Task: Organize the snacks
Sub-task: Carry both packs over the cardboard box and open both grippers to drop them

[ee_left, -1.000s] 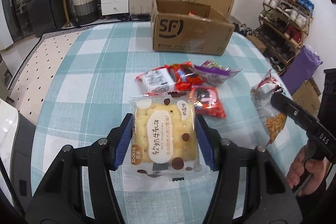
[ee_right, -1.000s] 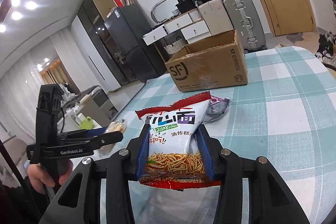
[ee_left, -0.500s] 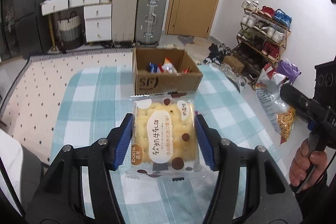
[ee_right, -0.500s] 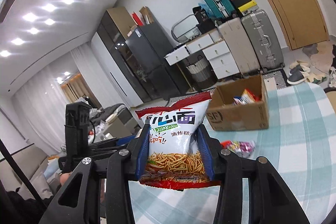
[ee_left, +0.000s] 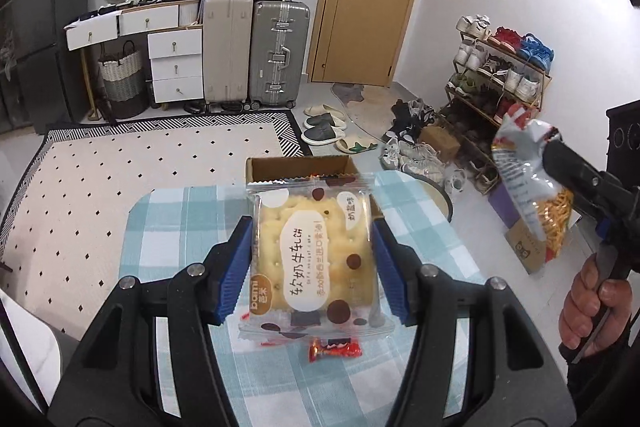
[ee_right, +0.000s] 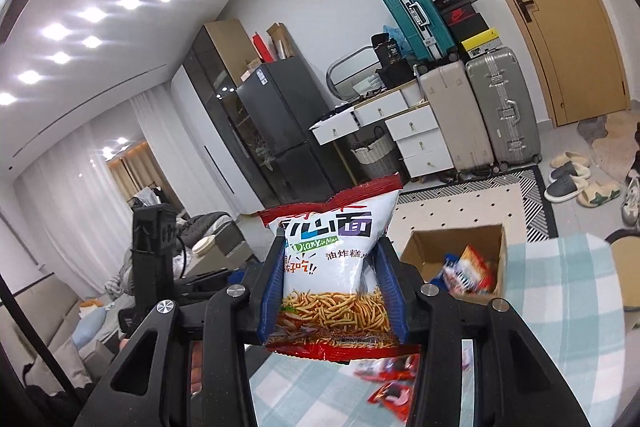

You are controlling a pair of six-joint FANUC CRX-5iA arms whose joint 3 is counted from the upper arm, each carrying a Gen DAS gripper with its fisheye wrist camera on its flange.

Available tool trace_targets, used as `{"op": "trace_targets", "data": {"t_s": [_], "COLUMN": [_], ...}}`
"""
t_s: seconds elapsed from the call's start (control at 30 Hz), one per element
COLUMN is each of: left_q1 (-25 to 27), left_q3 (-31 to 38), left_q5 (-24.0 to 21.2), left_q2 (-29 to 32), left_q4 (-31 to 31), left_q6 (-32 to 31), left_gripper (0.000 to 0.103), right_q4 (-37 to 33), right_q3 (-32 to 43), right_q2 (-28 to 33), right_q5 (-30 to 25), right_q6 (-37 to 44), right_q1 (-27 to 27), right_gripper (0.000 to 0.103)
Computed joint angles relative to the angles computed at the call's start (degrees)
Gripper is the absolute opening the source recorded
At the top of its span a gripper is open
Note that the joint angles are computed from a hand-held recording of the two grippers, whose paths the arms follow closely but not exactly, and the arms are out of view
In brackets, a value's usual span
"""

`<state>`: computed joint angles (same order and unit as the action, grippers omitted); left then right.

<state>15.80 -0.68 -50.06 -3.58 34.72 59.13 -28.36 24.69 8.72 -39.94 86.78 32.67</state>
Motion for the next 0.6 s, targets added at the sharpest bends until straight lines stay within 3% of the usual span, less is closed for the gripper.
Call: {"op": "trace_targets", "data": {"t_s": [0.2, 0.37, 0.47, 0.6], "left_q1": [-3.1, -6.1, -7.7, -8.2], "left_q3": [15.6, 29.1, 38.3, 45.4], "left_q5": [-0.6, -4.2, -9.1, -12.8], "left_q2": [10.1, 21.1, 29.1, 36.8], "left_q4": [-8.5, -13.4, -16.6, -16.7], "left_q6": [7.0, 11.7, 14.8, 16.7], "left_gripper": [0.056, 0.056, 0.056, 0.056], "right_q4": [3.4, 7.4, 8.1, 9.4], "right_q3": [12.2, 23.7, 30.7, 37.4], "right_q2": [10.3, 21.2, 27.5, 34.5], "right_q5": [-4.3, -8.5, -12.7, -16.5], "right_q6": [-1.8, -5.4, -7.0, -8.5], "right_q1": [-2.2, -3.1, -3.5, -3.9], "right_gripper": [0.044, 0.044, 0.044, 0.044]}}
